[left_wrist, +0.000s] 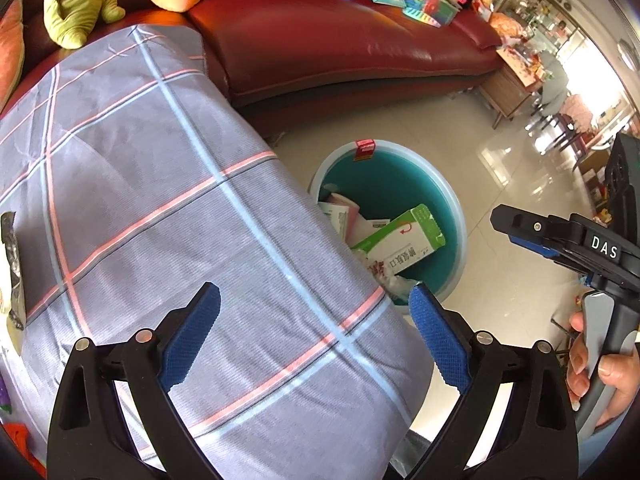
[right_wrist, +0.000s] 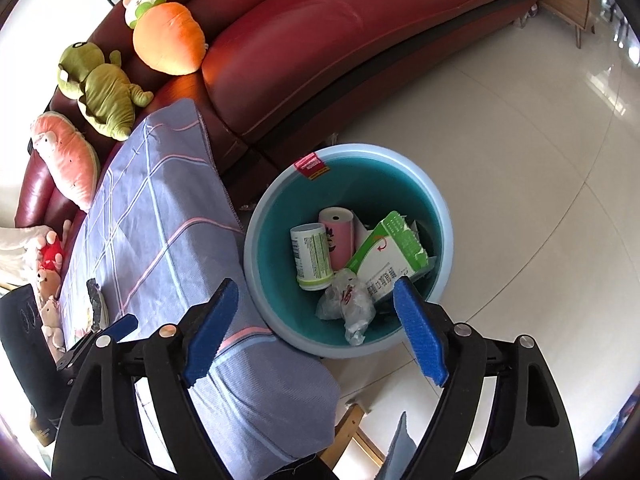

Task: Collect trash
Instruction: 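Move both tools back to the table toward the snack packets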

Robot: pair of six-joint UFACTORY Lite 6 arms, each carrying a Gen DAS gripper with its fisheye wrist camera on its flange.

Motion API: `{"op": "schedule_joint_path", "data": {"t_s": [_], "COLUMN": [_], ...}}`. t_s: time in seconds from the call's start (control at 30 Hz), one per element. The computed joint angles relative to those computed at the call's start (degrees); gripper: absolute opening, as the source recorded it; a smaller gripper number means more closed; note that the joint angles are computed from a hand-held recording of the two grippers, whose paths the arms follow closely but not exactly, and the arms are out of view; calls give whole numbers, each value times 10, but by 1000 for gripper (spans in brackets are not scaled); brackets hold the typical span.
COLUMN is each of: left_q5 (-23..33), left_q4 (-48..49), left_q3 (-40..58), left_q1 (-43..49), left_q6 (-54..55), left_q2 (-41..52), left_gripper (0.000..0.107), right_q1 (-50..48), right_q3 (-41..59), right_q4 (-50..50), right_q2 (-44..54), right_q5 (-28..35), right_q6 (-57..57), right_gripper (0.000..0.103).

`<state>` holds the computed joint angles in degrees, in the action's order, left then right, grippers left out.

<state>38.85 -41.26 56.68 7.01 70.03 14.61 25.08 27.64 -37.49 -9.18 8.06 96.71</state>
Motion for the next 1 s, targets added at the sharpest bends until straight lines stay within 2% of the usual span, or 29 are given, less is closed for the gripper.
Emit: {"op": "schedule_joint_path", "data": {"t_s": [0.27,0.5,0.77,1.0], "left_q5": [28,71,123,200], "left_q4": [7,11,19,31], "left_q3": [-7,8,58,175], "left_q1": [77,183,300,410], "left_q6": [36,93,163,214], "left_q2": [-22,-24,10,85], "left_gripper": [95,95,95,96], "right_q1": [84,174,251,316], "right_q3": [53,139,263,416], "right_q4": [-68,-99,-64,0], "right_q2": [38,112,206,304], "right_q5": [34,64,116,184], "right_q6": [111,177,164,108], "right_gripper": [77,77,77,77]}}
